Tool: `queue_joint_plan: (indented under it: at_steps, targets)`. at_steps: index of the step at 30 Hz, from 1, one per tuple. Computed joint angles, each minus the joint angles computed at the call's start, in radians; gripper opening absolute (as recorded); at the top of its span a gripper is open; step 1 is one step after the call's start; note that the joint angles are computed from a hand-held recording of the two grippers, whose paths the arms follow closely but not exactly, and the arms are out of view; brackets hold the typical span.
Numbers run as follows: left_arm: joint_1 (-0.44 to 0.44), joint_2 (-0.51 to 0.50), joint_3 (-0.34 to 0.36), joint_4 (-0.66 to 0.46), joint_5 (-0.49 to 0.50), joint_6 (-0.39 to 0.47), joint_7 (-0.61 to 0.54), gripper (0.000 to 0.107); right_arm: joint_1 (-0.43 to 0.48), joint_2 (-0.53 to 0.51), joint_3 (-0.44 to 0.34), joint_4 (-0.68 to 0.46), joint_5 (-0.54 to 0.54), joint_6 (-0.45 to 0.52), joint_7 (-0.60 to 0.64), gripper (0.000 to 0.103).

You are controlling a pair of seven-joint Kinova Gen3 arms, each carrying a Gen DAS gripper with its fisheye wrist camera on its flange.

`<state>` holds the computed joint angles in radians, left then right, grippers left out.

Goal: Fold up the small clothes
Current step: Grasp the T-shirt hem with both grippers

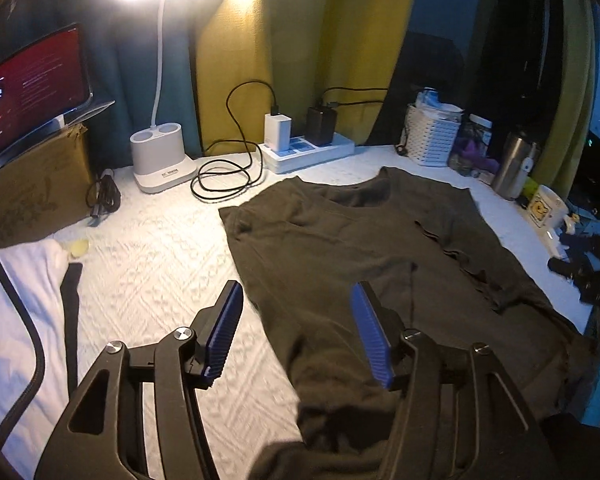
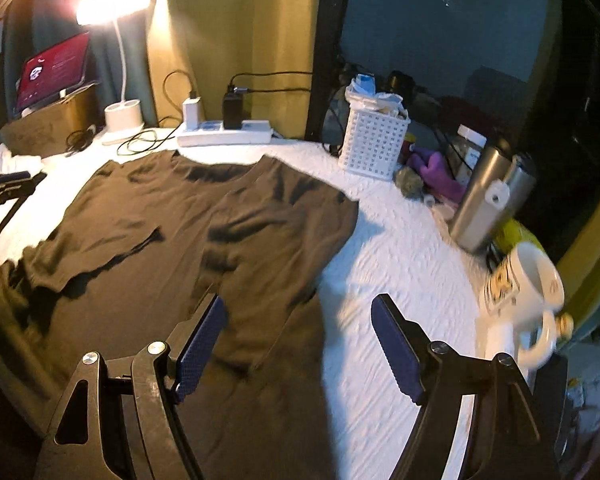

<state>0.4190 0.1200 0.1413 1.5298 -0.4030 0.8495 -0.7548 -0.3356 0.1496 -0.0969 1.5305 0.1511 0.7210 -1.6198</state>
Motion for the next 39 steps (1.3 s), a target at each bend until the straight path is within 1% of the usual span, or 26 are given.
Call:
queue_joint_plan:
  at_steps: [1, 2, 5, 8, 11, 13, 18, 20, 21, 22, 24, 26, 34, 39]
  targets:
    - [0.006, -0.008, 0.003, 0.009, 0.000, -0.002, 0.013, 0.057, -0.004, -0.010, -0.001, 0.015, -0.001, -0.001, -0.010, 0.077]
    - [-0.002, -0.013, 0.021, 0.019, -0.012, -0.009, 0.032, 0.058, -0.011, -0.026, -0.002, 0.039, 0.007, 0.001, -0.033, 0.077]
    - [0.043, -0.048, 0.003, 0.095, -0.110, -0.095, 0.085, 0.059, -0.022, -0.058, -0.013, 0.087, 0.016, 0.011, -0.064, 0.077]
    - [0.035, -0.073, 0.030, 0.130, -0.131, -0.114, 0.140, 0.059, -0.029, -0.091, -0.027, 0.136, 0.031, 0.023, -0.081, 0.077]
    - [0.032, -0.090, 0.050, 0.152, -0.141, -0.113, 0.191, 0.059, -0.023, -0.121, -0.035, 0.181, 0.022, 0.031, -0.085, 0.078]
    - [0.032, -0.096, 0.064, 0.163, -0.148, -0.107, 0.216, 0.060, -0.025, -0.140, -0.044, 0.213, 0.042, 0.036, -0.109, 0.078]
    - [0.044, -0.101, 0.092, 0.171, -0.156, -0.078, 0.243, 0.060, -0.020, -0.188, -0.060, 0.279, 0.011, 0.043, -0.106, 0.078]
    - [0.047, -0.107, 0.097, 0.175, -0.157, -0.076, 0.248, 0.060, -0.031, -0.201, -0.067, 0.301, 0.012, 0.047, -0.130, 0.078]
    - [0.048, -0.108, 0.100, 0.176, -0.159, -0.073, 0.252, 0.060, -0.039, -0.202, -0.075, 0.308, 0.032, 0.049, -0.151, 0.078]
    - [0.050, -0.109, 0.103, 0.177, -0.162, -0.071, 0.257, 0.060, -0.036, -0.202, -0.102, 0.320, 0.069, 0.054, -0.179, 0.078]
    - [0.049, -0.115, 0.105, 0.183, -0.154, -0.073, 0.252, 0.060, -0.049, -0.202, -0.116, 0.331, 0.122, 0.066, -0.224, 0.077]
    - [0.048, -0.116, 0.108, 0.183, -0.156, -0.065, 0.252, 0.060, -0.051, -0.213, -0.110, 0.340, 0.132, 0.070, -0.232, 0.077]
    - [0.040, -0.121, 0.111, 0.195, -0.148, -0.058, 0.252, 0.061, -0.009, -0.231, -0.111, 0.350, 0.264, 0.113, -0.294, 0.077]
    - [0.032, -0.130, 0.111, 0.201, -0.135, -0.044, 0.227, 0.061, 0.010, -0.238, -0.082, 0.352, 0.255, 0.081, -0.274, 0.077]
